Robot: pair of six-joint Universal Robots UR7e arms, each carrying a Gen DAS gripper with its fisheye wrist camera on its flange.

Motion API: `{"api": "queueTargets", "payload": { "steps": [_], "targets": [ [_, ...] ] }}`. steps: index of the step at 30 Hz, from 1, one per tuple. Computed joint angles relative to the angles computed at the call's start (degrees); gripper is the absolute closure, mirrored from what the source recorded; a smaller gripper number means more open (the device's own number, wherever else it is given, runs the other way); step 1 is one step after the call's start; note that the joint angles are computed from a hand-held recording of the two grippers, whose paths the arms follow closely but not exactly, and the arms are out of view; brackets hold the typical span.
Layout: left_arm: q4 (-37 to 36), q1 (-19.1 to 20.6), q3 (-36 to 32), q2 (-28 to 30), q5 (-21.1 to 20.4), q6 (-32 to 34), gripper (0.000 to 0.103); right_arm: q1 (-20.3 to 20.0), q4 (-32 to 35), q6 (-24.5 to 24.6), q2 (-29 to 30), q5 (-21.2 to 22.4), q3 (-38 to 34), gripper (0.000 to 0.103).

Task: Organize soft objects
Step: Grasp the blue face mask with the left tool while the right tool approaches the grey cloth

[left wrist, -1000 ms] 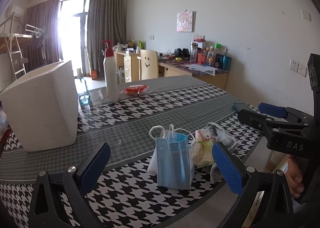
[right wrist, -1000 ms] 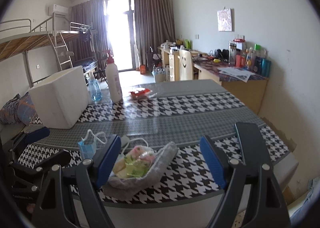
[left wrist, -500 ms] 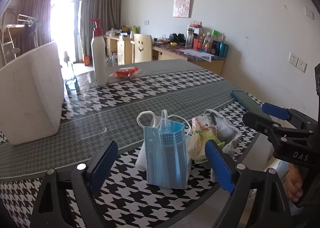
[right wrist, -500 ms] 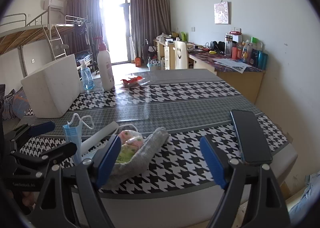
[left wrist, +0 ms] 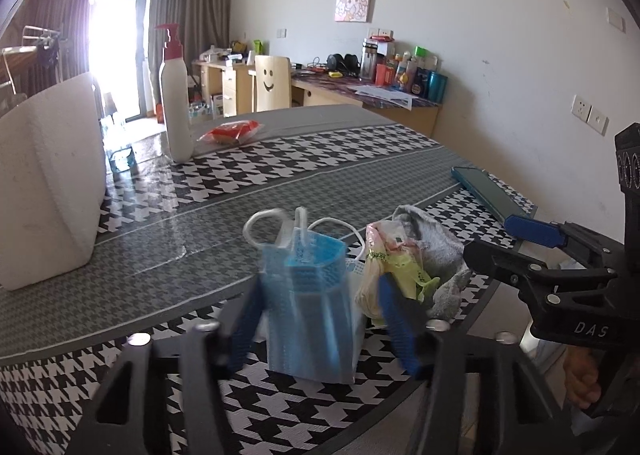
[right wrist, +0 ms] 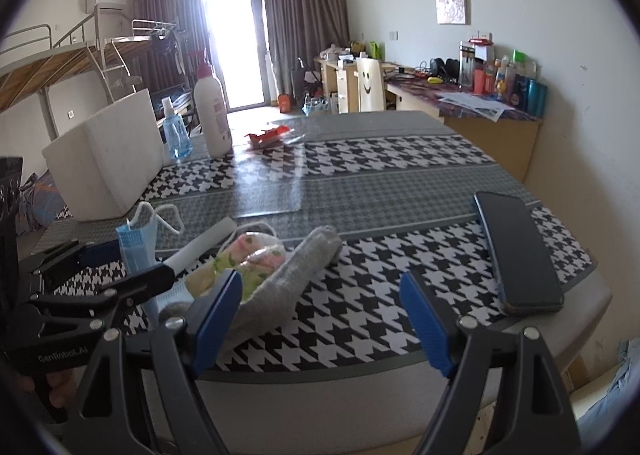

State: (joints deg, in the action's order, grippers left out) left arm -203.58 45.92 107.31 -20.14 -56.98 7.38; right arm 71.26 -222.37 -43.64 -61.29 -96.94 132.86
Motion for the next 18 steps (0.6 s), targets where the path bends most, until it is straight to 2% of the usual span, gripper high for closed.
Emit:
{"api": "queueTargets", "payload": {
  "steps": [5, 7, 10, 14, 16, 18],
  "targets": [
    [2.0, 0.4, -0.2, -0.1, -0.8, -0.5, 0.070, -0.4, 2.3, 0.5, -0.6, 1.1, 0.2, 0.020],
    [2.7, 0.5, -0.3, -0.2, -1.2, -0.5, 0.076, -0.5, 3.3, 0.6, -0.7, 1.0, 0.1, 0.032],
    [3.6, 0.6, -0.3, -0.3, -2.3, -0.4, 0.086, -0.9, 6.7, 1.5, -1.5, 1.0, -0.2, 0.044],
    [3.7, 0.4, -0.2, -0.1, -2.8, 0.1, 0.089, -1.6, 9.7, 2.1, -2.6, 1.9, 0.1, 0.054],
    [3.7, 0.4, 0.0, -0.2, -2.9, 0.1, 0.089, -2.0, 11.1, 1.9, -3.2, 2.6, 0.5, 0.063],
    [3.3, 0.2, 0.3, -0.2, -2.4, 0.0, 0.089, -2.2, 11.9, 2.1, -3.5, 2.9, 0.7, 0.067]
  ]
}}
